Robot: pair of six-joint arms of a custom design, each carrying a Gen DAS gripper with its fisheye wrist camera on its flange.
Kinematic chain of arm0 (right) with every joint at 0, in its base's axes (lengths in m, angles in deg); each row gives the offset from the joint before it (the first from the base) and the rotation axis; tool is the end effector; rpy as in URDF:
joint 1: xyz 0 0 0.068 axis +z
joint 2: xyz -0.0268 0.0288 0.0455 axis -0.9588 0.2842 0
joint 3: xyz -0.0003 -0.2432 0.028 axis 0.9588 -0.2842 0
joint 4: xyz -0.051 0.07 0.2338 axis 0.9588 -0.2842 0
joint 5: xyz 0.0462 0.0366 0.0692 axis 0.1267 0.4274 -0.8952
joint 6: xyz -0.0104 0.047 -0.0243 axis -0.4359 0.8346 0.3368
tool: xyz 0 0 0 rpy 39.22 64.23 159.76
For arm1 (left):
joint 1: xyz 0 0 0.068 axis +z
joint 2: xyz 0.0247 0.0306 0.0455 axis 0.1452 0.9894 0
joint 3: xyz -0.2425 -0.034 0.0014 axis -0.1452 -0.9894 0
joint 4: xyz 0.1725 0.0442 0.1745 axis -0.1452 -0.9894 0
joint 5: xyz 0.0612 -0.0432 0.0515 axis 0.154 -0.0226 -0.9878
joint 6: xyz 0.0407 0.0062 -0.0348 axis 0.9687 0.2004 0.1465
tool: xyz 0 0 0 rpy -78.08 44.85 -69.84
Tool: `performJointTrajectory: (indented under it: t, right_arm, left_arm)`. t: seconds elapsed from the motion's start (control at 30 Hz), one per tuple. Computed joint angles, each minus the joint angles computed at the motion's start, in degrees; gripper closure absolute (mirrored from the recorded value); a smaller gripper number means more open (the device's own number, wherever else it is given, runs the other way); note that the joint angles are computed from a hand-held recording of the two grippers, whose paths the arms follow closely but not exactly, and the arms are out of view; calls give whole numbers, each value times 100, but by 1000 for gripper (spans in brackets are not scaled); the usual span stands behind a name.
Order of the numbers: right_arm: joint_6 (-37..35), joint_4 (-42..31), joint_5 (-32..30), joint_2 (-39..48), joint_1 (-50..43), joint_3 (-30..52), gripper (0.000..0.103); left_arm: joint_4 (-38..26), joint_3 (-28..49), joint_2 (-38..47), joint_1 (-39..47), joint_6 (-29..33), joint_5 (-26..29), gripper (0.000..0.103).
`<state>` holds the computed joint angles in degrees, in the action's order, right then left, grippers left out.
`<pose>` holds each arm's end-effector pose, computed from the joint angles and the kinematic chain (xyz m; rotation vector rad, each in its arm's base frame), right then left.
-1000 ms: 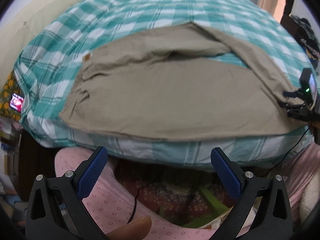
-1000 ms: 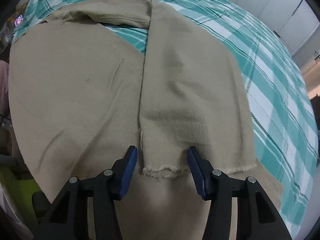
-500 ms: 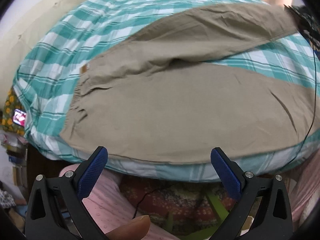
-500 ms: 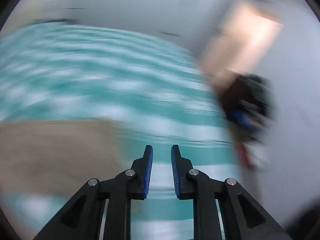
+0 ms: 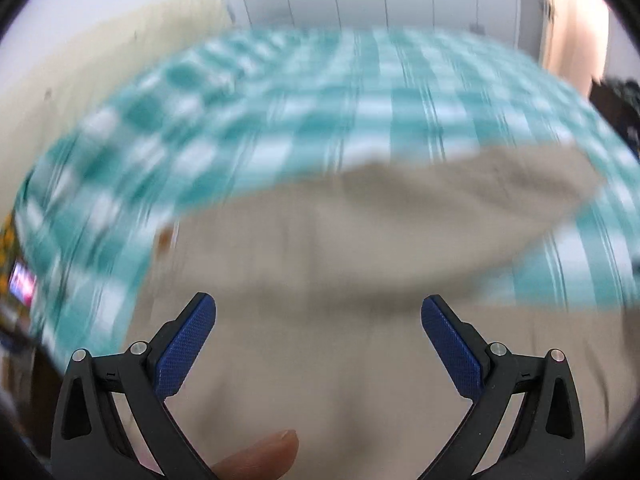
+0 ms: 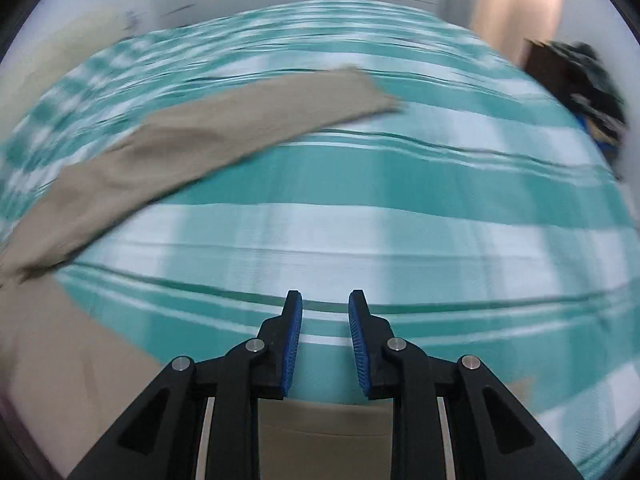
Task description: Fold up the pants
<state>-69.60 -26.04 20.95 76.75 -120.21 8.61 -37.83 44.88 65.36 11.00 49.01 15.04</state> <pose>0.1947 -0.1890 0.2857 0.1874 2.6185 0.0139 0.2091 0.0126 0.3506 0.0663 2.4355 0.1814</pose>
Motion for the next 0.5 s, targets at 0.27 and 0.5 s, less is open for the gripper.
performJointTrajectory:
  t: [0.27, 0.5]
  right_arm:
    - [1930, -470, -657, 1540, 2640, 2284, 60]
    - [3127, -315, -1853, 3866, 4666, 4019, 52]
  left_arm:
    - [3182, -1643, 2322, 270, -204, 51, 1]
    - [3990, -2412, 1887, 584, -176, 645, 1]
